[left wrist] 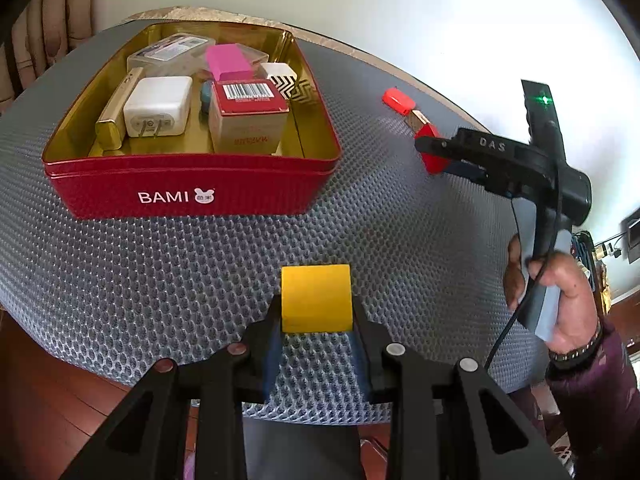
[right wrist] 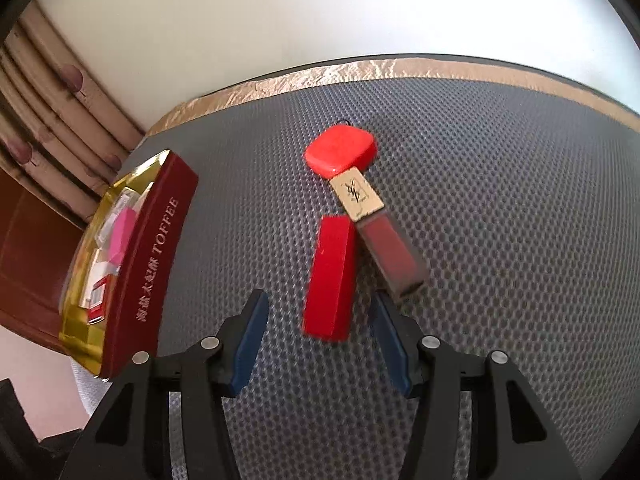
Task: Organize rigid objects
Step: 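Lift the yellow cube with left tool while right tool grasps the red bar, then carry the yellow cube into the tin tray and open the left tool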
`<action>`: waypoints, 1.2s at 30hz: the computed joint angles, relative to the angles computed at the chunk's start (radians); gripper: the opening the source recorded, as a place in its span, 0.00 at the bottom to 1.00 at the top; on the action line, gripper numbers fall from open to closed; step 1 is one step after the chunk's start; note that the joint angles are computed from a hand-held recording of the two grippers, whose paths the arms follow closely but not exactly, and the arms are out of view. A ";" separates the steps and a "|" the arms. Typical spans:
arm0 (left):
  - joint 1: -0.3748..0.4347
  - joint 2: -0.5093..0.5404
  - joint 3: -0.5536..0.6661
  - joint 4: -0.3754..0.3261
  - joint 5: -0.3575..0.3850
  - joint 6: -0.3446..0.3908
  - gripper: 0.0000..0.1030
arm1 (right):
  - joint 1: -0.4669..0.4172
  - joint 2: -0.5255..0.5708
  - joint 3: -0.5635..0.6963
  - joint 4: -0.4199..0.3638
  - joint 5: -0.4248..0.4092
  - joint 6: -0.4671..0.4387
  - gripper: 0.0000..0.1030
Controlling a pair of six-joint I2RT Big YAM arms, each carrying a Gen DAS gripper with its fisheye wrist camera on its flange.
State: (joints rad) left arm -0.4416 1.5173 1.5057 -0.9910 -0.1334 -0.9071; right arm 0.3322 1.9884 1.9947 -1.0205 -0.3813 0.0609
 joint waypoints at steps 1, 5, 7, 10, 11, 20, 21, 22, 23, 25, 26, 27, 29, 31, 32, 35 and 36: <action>0.000 0.008 0.009 -0.005 0.003 0.000 0.29 | 0.002 0.008 0.014 -0.009 0.013 -0.008 0.39; 0.014 0.024 0.016 0.007 0.018 0.004 0.29 | -0.001 0.029 0.050 -0.042 0.014 -0.010 0.14; 0.017 0.023 0.011 0.015 0.020 0.004 0.29 | -0.009 0.021 0.036 -0.040 -0.004 -0.012 0.14; 0.019 0.012 0.000 0.027 0.021 -0.001 0.29 | -0.031 -0.034 -0.044 -0.018 -0.041 -0.026 0.14; 0.019 0.010 -0.001 0.028 0.022 -0.004 0.29 | -0.034 -0.052 -0.071 -0.008 -0.050 -0.025 0.14; 0.033 -0.094 -0.053 0.035 -0.008 -0.027 0.29 | -0.060 -0.174 -0.256 0.019 -0.152 0.003 0.14; 0.038 -0.104 -0.055 0.028 -0.017 -0.024 0.29 | -0.063 -0.179 -0.265 0.020 -0.159 0.006 0.14; 0.044 -0.113 -0.053 0.017 -0.032 -0.019 0.29 | -0.064 -0.185 -0.276 0.021 -0.159 0.004 0.14; 0.055 -0.123 -0.048 -0.004 -0.053 -0.009 0.29 | -0.064 -0.190 -0.283 0.022 -0.158 0.004 0.14; 0.078 -0.130 -0.030 -0.036 -0.070 0.005 0.29 | -0.068 -0.197 -0.296 0.023 -0.170 0.008 0.14; 0.098 -0.133 -0.023 -0.050 -0.078 0.018 0.29 | -0.072 -0.203 -0.305 0.024 -0.174 0.005 0.14; 0.107 -0.125 -0.009 -0.062 -0.086 0.023 0.29 | -0.075 -0.209 -0.313 0.026 -0.176 0.002 0.14; 0.145 -0.109 0.015 -0.075 -0.080 0.063 0.29 | -0.081 -0.215 -0.318 0.024 -0.182 0.000 0.14; 0.173 -0.088 0.040 -0.091 -0.069 0.096 0.29 | -0.081 -0.216 -0.317 0.023 -0.185 0.003 0.14; 0.191 -0.075 0.049 -0.091 -0.054 0.111 0.29 | -0.082 -0.215 -0.315 0.021 -0.185 0.002 0.14; 0.231 -0.041 0.069 -0.105 -0.021 0.133 0.29 | -0.087 -0.217 -0.313 0.016 -0.186 0.001 0.14; 0.228 -0.032 0.068 -0.101 -0.014 0.129 0.29 | -0.087 -0.215 -0.308 0.013 -0.185 0.001 0.14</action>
